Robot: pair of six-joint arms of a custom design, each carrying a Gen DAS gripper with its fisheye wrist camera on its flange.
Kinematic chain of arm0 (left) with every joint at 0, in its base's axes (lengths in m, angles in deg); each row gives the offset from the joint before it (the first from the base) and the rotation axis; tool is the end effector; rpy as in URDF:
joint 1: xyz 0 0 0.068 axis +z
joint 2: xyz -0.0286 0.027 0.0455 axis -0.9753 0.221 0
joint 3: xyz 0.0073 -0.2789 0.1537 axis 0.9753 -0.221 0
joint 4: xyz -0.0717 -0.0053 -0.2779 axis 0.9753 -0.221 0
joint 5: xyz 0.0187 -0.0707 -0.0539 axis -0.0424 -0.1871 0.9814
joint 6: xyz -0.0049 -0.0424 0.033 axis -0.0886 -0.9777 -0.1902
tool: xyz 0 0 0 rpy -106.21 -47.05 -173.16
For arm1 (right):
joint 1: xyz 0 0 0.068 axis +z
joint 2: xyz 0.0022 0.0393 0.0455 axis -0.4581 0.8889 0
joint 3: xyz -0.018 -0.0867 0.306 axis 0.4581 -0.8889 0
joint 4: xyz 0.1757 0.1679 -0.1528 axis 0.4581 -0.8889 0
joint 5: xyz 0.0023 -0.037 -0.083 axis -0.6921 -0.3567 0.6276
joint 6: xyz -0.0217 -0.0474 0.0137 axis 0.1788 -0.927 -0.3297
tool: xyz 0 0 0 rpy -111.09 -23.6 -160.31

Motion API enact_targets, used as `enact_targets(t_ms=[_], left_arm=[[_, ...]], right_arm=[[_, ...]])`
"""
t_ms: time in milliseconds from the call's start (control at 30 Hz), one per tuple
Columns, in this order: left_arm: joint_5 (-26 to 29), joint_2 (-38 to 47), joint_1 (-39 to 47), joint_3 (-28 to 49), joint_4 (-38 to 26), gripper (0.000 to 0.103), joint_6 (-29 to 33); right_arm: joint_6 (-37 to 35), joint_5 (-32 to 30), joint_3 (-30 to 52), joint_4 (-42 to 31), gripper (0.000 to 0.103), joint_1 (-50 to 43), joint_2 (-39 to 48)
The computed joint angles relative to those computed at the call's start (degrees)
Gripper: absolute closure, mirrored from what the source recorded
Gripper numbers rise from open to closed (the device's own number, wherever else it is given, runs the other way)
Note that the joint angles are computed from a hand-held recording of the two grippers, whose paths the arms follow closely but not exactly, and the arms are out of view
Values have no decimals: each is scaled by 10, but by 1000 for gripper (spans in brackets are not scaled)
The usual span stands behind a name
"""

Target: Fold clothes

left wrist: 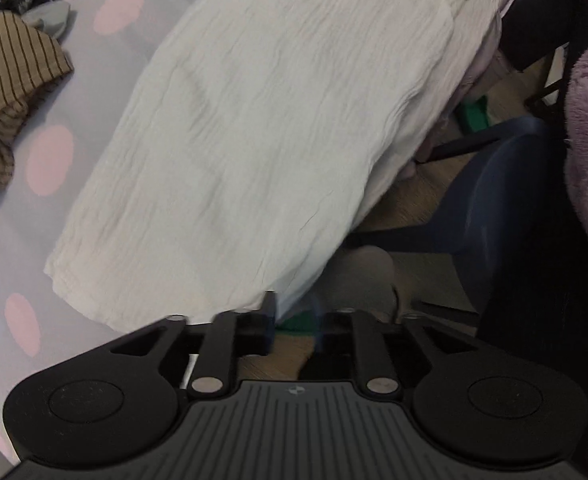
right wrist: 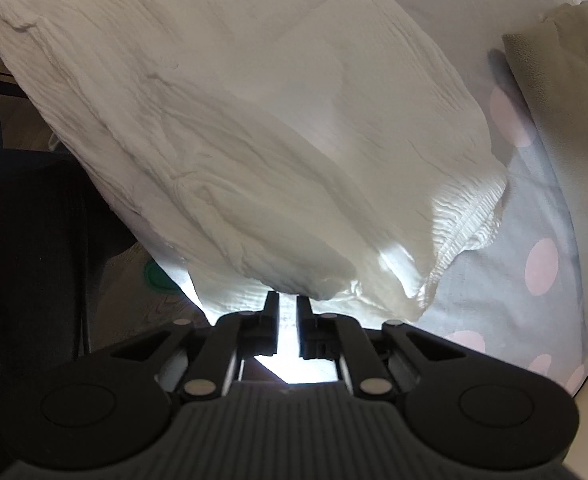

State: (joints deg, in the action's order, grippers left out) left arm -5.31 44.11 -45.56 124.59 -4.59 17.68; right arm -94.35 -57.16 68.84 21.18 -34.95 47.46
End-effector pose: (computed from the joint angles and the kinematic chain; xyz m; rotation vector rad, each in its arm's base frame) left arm 0.1688 0.1026 0.2360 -0.7115 -3.0466 0.1003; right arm 0.4825 -0.0700 0.1952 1.7681 -2.5325 0.2219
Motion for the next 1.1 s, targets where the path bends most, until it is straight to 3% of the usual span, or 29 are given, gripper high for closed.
enact_targets(t_ms=[33,67,233,300,467,700,800,900,933,1100], left_arm=[[5,5,16,10,-12,62,10],[11,8,32,20,-21,58,18],[61,34,116,62,21,57,-29],[72,47,133,66,72,56,-77],[21,98,140,47,217,53,-211],[23,178,166,32,317,52,-325],[26,189,162,20,337,60,-340],[22,178,150,3,349,79,-332],[25,173,148,3,343,92,-327],[102,107,144,33,232,95,-308]], right_arm=[[9,-10,9,-3,79,-3,2],[23,-24,19,-5,78,-6,4],[107,-127,22,52,75,-15,-15],[153,-164,-1,103,69,-9,-33],[300,-213,-67,247,65,19,-70],[536,-259,-143,395,61,51,-93],[616,-257,-166,427,60,55,-94],[626,-231,-175,422,60,63,-98],[618,-223,-181,432,60,66,-101],[616,-226,-181,428,60,64,-100]])
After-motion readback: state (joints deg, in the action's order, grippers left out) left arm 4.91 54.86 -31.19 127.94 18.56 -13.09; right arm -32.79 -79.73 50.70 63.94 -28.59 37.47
